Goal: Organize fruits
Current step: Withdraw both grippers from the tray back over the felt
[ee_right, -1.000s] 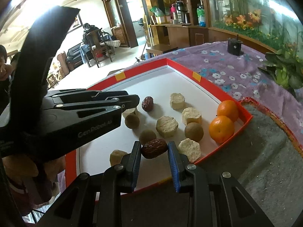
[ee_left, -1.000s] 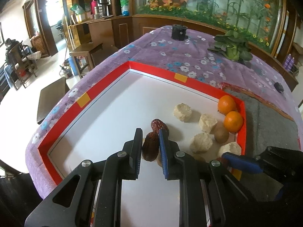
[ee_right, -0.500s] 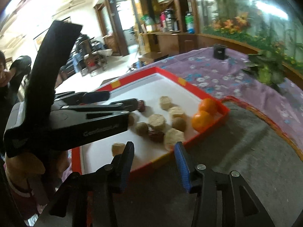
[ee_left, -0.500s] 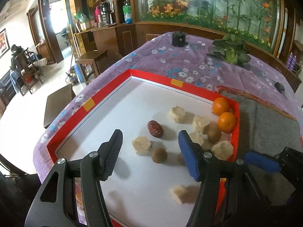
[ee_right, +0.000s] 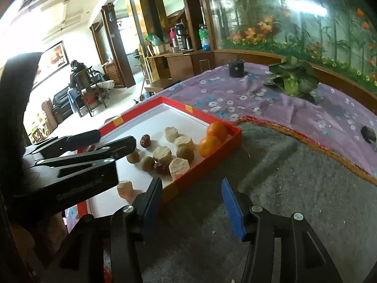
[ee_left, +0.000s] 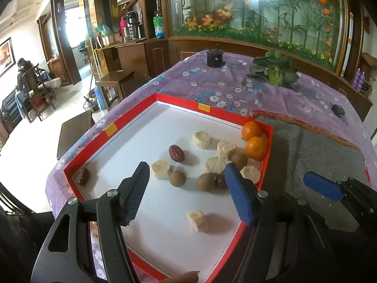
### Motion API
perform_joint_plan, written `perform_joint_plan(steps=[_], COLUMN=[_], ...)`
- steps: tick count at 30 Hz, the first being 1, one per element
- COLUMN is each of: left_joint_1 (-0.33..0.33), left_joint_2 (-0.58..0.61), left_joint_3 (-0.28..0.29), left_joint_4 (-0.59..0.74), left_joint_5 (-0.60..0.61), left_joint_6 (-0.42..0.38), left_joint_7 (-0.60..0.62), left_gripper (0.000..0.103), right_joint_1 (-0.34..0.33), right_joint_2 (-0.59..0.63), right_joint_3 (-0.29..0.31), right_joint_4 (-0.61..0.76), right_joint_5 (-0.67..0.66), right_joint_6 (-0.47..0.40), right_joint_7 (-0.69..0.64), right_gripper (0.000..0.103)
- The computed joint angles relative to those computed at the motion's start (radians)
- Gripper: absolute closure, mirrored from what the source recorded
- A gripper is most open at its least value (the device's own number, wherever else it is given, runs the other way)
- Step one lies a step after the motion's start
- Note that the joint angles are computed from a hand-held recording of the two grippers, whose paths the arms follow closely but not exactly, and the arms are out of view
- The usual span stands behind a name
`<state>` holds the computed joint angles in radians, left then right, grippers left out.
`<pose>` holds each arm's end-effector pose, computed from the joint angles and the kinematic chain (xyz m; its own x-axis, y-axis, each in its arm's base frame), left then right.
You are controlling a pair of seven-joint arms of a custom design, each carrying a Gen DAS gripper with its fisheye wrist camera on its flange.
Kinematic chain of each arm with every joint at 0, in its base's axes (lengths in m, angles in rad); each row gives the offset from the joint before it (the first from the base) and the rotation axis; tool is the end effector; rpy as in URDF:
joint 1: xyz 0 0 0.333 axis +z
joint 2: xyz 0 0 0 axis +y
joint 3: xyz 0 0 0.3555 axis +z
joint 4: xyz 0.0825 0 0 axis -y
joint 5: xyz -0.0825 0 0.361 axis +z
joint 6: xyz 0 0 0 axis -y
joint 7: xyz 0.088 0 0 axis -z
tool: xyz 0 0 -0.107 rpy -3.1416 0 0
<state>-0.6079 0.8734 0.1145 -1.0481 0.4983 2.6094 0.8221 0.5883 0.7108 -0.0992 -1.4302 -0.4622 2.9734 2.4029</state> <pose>0.7030 -0.4371 0.4237 -0.1423 -0.9889 -0.0434 -0.6777 0.1293 -0.7239 0.6596 0.4126 0.4099 0.2058 -0.9637 -0.1699 -0.6720 -0.0129 -0.7404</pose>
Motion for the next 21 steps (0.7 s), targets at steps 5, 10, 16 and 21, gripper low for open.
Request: perform_joint_plan(steps=[5,10,16,21], left_joint_1=[-0.019,-0.024,-0.031,-0.047], left_joint_2=[-0.028,-0.044,-0.038,-0.036], left_joint_3=[0.017,0.008,-0.001,0.012], left_joint_4=[-0.046,-0.072,-0.058,-0.050], left_joint_5=[0.029,0.037,0.035,0.060], left_joint_6=[0.019,0.035,0.017,0.007], left_joint_7=[-0.037,-0.045,-0.031,-0.045], left_gripper=[0.036,0.036,0.036,0.036], right_joint_1=[0.020,0.016,0.023,0.022], right_joint_2=[-0.014,-0.028,-0.046,-0.058], right_joint_3=[-0.029,-0.026,-0.041,-0.047], right_joint_4=[-0.032,-0.062,-0.097,-0.122], right_joint_5=[-0.013,-0.018,-0.031,-0.036], right_joint_6=[0.019,0.026,0.047,0.063], right_joint_7=[0.029,0.040,0.063,0.075], right_gripper=[0.052,0.052,0.051,0.051])
